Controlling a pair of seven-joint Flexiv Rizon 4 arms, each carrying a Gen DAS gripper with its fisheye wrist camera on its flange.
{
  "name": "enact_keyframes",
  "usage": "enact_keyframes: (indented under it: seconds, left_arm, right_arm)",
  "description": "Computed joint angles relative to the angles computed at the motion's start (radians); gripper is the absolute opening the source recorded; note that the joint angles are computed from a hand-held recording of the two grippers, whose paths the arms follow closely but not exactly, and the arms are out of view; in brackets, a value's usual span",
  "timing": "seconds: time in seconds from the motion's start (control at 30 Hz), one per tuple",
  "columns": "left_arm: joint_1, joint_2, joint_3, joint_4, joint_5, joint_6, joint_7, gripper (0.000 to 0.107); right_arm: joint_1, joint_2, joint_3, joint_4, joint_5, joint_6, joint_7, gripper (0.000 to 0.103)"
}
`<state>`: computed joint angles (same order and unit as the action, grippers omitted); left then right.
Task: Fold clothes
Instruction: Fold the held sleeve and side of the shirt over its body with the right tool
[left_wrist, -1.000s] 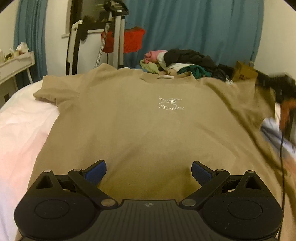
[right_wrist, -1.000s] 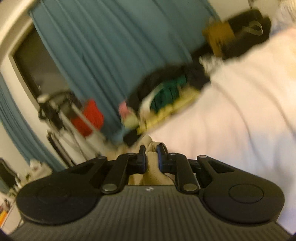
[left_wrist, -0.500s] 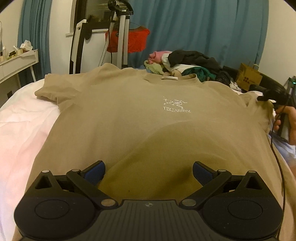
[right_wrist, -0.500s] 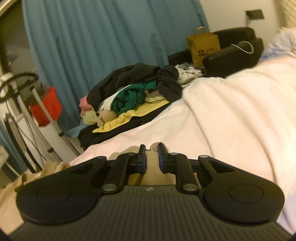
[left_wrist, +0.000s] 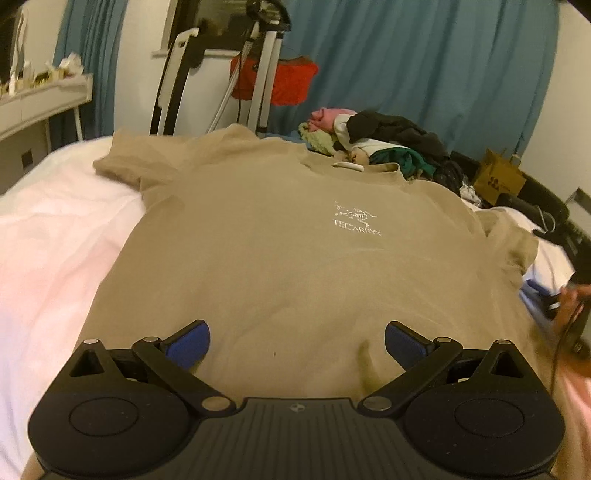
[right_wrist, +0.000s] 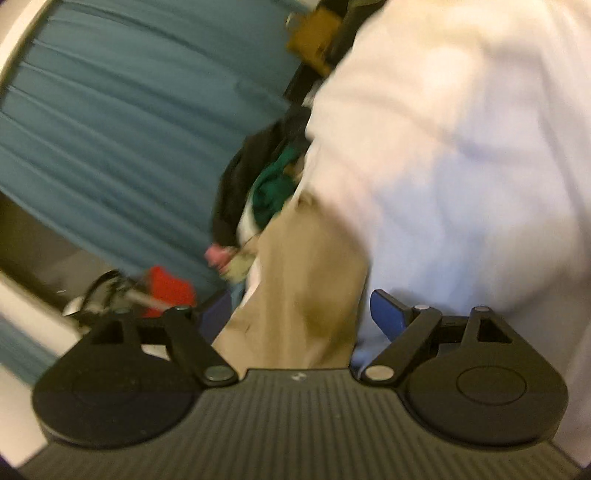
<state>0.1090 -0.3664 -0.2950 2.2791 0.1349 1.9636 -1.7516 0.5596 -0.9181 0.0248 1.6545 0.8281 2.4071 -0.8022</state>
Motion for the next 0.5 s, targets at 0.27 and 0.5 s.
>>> enact_keyframes:
  seconds: [0.27,0.5]
  left_arm:
    - [-0.058,0.006,0.055,0.010,-0.030,0.018,-0.015,0.102]
    - [-0.087,-0.023,0.069,-0.014,-0.059,0.019,-0.019,0.102]
  right_arm:
    - [-0.027,-0.066,-0.010,-0.061,-0.139,-0.039,0.043,0.084]
    - [-0.071,-0.153,-0.018,-0.149,-0.249,0.087,0.088,0.085]
